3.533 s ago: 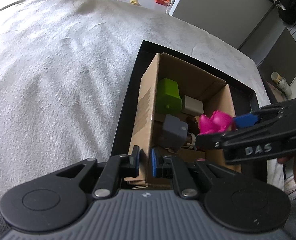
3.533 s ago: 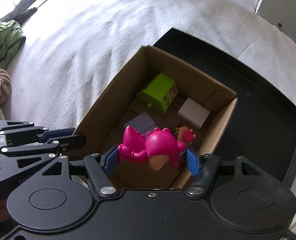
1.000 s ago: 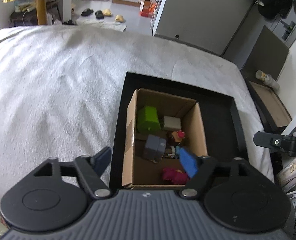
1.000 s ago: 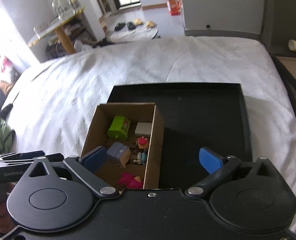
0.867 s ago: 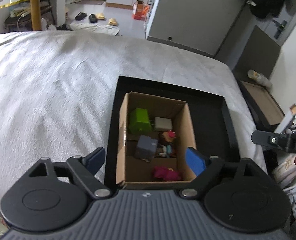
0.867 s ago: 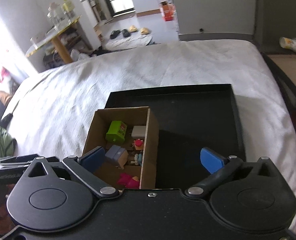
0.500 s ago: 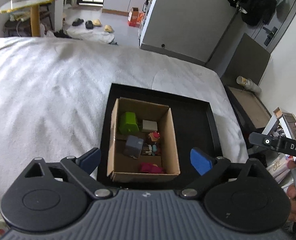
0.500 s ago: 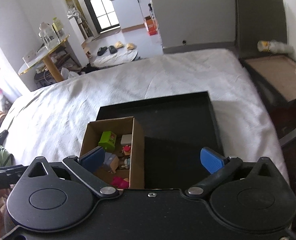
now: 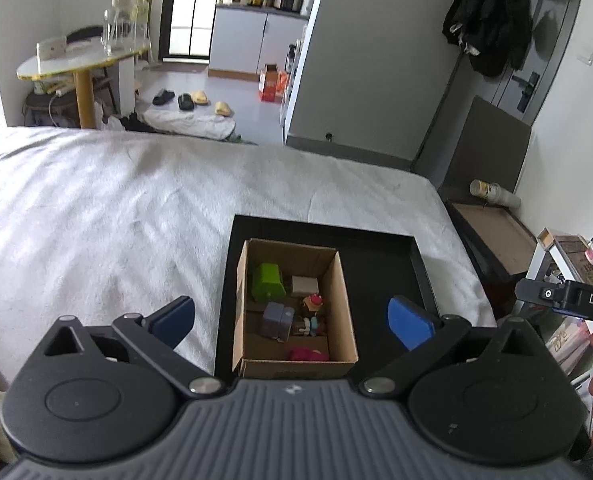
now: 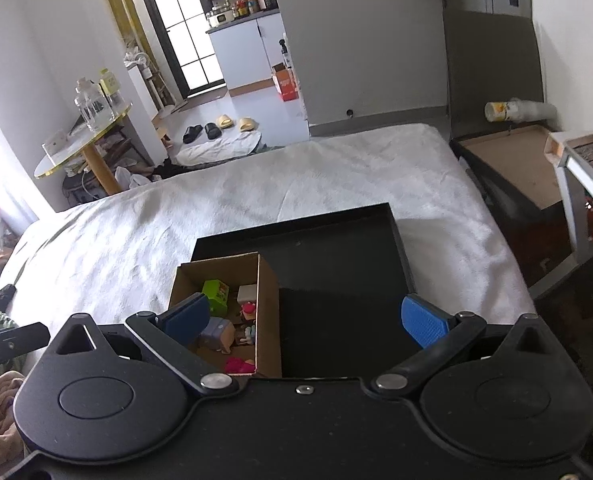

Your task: Organize rigid objects

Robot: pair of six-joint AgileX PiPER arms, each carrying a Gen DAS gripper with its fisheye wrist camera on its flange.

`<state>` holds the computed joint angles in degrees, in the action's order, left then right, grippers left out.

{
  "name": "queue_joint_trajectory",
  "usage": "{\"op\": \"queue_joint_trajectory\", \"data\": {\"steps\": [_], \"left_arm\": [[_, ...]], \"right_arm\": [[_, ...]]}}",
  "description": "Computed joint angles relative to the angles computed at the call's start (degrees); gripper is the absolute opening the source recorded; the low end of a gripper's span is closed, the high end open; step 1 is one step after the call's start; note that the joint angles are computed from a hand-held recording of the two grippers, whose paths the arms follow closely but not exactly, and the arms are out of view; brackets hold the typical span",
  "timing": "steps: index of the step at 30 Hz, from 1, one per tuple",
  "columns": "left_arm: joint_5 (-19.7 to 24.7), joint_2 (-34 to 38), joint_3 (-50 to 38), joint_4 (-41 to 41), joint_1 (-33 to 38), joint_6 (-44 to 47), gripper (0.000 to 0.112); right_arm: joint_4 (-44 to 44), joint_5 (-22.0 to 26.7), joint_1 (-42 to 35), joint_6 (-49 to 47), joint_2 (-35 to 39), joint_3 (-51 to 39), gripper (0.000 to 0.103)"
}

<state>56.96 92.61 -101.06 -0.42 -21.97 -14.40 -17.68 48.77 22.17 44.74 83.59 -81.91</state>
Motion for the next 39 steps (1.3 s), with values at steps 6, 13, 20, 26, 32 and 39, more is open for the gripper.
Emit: {"op": "queue_joint_trajectory", "data": {"steps": [6,13,20,26,32,39], "left_arm": [[-0.02,-3.09,0.98,2.47,-1.81,-1.69,0.102],[1.63,-5.83,1.06,7.28,-4.61,-4.03,0.102],[2.63,-7.38,2.07,8.6,-5.13,-3.83,0.102],[3.98,-8.15,2.58,10.25,-6.23,-3.86,0.102],[4.78,-8.48,2.52,8.74,-5.99,-3.17,0.102],[5.14,-8.87,3.06,10.47,-6.88,-3.44,0.102]], "right_arm": [[-3.65,1.82,2.93,3.25,-2.64,0.53,0.103],[-7.19,3.39,5.43,5.92,-4.77,-0.02,0.103],[-8.1,4.87,7.68,7.49,-6.39,0.76,0.103],[-7.34,5.38,8.7,5.72,-7.13,1.4,0.103],[-7.6,5.6,10.45,5.38,-7.94,1.71,0.103],[-7.31,5.71,11.76,4.19,-7.89,1.42,0.103]]}}
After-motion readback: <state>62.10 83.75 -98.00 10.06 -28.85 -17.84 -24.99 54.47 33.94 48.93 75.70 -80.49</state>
